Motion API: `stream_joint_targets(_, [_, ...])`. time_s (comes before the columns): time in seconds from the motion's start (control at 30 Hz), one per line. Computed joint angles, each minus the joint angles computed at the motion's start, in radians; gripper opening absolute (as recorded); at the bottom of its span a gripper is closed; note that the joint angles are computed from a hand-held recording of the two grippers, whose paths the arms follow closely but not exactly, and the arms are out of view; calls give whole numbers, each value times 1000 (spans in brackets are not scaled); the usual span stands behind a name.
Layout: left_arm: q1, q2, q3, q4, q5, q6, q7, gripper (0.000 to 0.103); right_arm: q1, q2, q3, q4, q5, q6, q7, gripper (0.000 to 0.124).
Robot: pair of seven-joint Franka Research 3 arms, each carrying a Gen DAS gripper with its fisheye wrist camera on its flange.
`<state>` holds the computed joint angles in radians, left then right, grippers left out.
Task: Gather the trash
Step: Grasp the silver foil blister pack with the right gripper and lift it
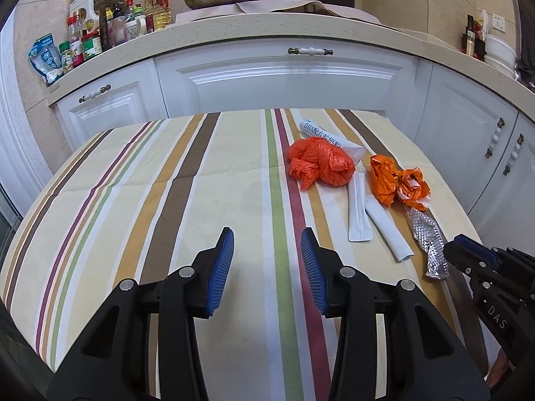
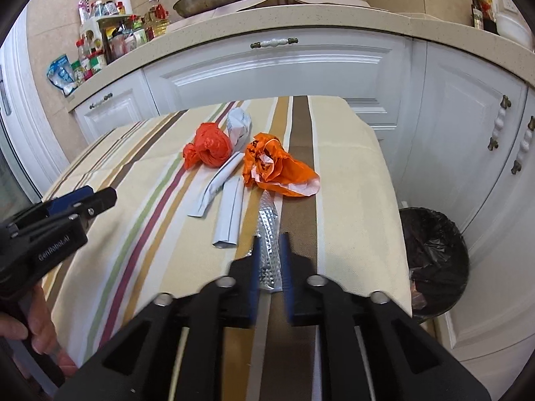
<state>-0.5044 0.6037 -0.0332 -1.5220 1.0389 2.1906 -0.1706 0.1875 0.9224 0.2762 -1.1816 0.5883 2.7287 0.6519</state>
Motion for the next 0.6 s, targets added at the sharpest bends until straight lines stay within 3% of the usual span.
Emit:
stream_joint_targets(0.03, [0, 1, 0, 1, -1, 1, 1, 44, 1, -2, 3, -7, 3, 19, -6, 40])
stream_joint_targets(0.07, [0, 1, 0, 1, -1, 1, 1, 48, 2, -4, 6, -10, 4, 29, -9, 42])
stream_joint_targets(0.27, [6, -11, 0, -20, -1, 8, -13, 48, 47, 26, -46, 48, -57, -11, 57, 42])
stream_joint_targets(0.37, [11, -22, -1, -40, 3, 17, -27, 48, 66, 44, -73, 79, -106, -55, 95, 24])
stream_joint_targets(0.47, [20, -25, -5, -51, -1, 31, -33, 48, 66, 28, -67, 43, -124, -14, 75, 14])
stream_joint_targets(0.6, [25, -20, -8, -49, -6, 51, -30, 48, 48, 9, -42, 8, -116, 24, 50, 13])
